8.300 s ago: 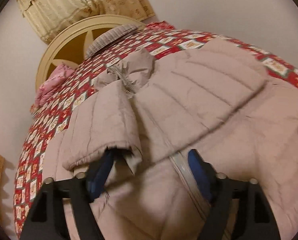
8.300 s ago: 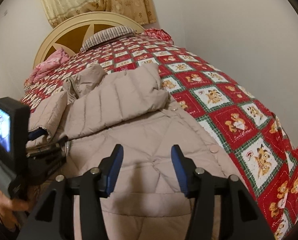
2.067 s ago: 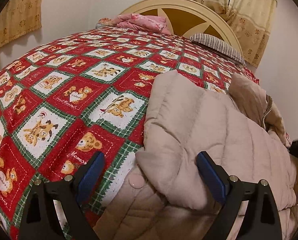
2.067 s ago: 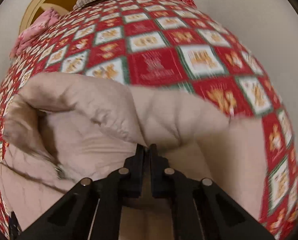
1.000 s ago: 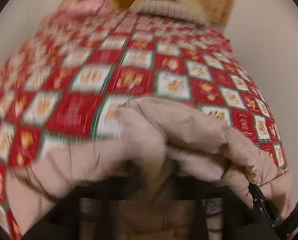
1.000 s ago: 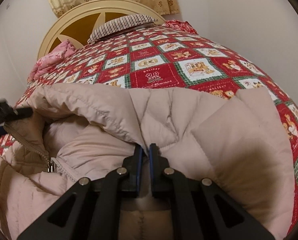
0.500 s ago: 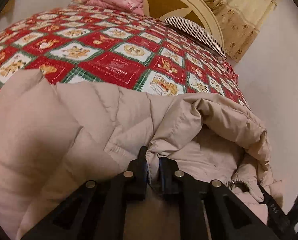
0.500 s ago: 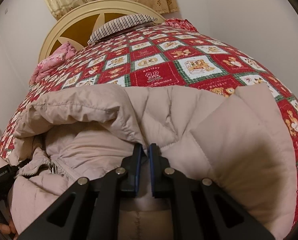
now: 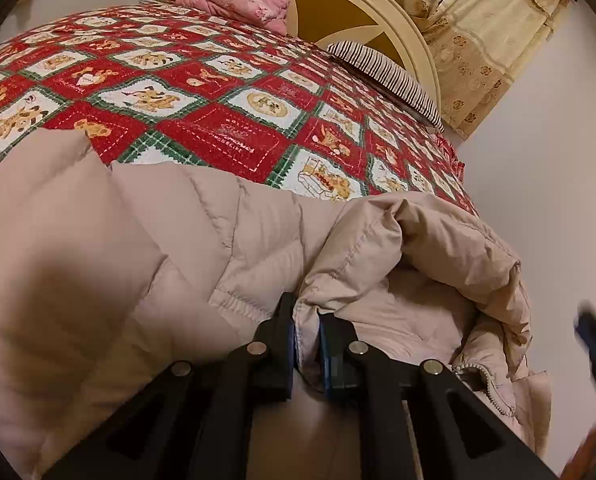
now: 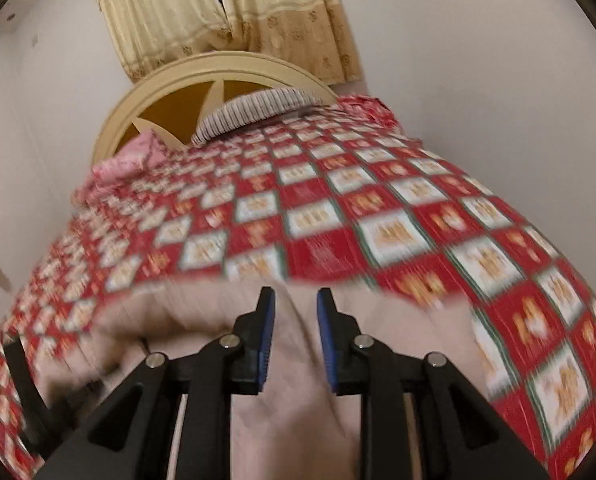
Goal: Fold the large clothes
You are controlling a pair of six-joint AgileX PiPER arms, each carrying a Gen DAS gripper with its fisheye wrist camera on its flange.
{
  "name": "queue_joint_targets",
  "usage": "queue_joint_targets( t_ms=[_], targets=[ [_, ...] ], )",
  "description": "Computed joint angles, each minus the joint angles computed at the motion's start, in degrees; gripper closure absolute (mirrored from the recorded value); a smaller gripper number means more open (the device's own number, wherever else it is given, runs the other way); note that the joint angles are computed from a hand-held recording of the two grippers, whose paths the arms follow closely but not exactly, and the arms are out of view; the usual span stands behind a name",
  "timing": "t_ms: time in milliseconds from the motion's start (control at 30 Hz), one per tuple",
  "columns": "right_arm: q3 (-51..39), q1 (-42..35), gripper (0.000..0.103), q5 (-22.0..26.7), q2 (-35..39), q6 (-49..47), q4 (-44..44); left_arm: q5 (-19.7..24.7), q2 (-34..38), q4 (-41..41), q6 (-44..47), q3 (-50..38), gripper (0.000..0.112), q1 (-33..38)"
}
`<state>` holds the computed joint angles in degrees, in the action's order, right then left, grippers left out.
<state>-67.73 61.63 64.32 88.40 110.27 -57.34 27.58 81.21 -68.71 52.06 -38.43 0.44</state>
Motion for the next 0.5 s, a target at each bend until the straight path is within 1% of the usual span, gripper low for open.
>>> queue_joint_targets(
  t_ms=[67, 100, 167, 233, 267, 300, 333, 367, 433, 500],
  targets=[
    [-4.99, -7.74, 0.077, -9.70, 2.90, -8.61, 4.24, 0.05, 0.07, -0.39, 0.47, 0.04, 0.101, 0.12],
    [-8.11, -11.56, 0.077, -13.91, 5.59, -14.14, 8.66, 0.05, 0.18, -0.60, 0.72, 0.00, 0.100, 0.19],
    [-12.49, -16.04, 0.077, -17.73, 10.44, -21.58, 15.99, 0.31, 0.46, -1.20, 1.35, -0.16, 0.101, 0.47],
    [-12.95, -18.41, 0.077, -22.23, 13.44, -28.80, 24.90, 0.75, 0.73, -1.72, 1.81, -0.28, 0.101, 0.79],
    [-12.73, -18.55, 0.077, -22.57, 14.23, -31.90, 29.08, 0.90, 0.78, -1.80, 1.88, -0.31, 0.101, 0.87],
    [-10.81, -17.72, 0.081, -23.19, 14.28, -32.71, 30.99, 1.09, 0.84, -1.82, 1.95, -0.37, 0.100, 1.01],
    [-8.65, -16.61, 0.082, -24.11, 13.97, -31.54, 30.61, 1.38, 0.77, -1.84, 2.06, -0.30, 0.100, 1.16],
    [-6.07, -15.05, 0.083, -25.37, 13.33, -28.76, 27.93, 2.01, 0.74, -1.99, 2.42, -0.27, 0.100, 1.64],
    [-1.28, -11.33, 0.084, -26.69, 12.38, -18.67, 17.24, 4.01, 0.52, -2.83, 3.33, -0.04, 0.100, 2.89],
    [2.61, -9.63, 0.086, -28.35, 12.33, -7.49, 7.08, 5.77, -0.67, -2.53, 3.12, 0.43, 0.100, 4.25]
  ],
)
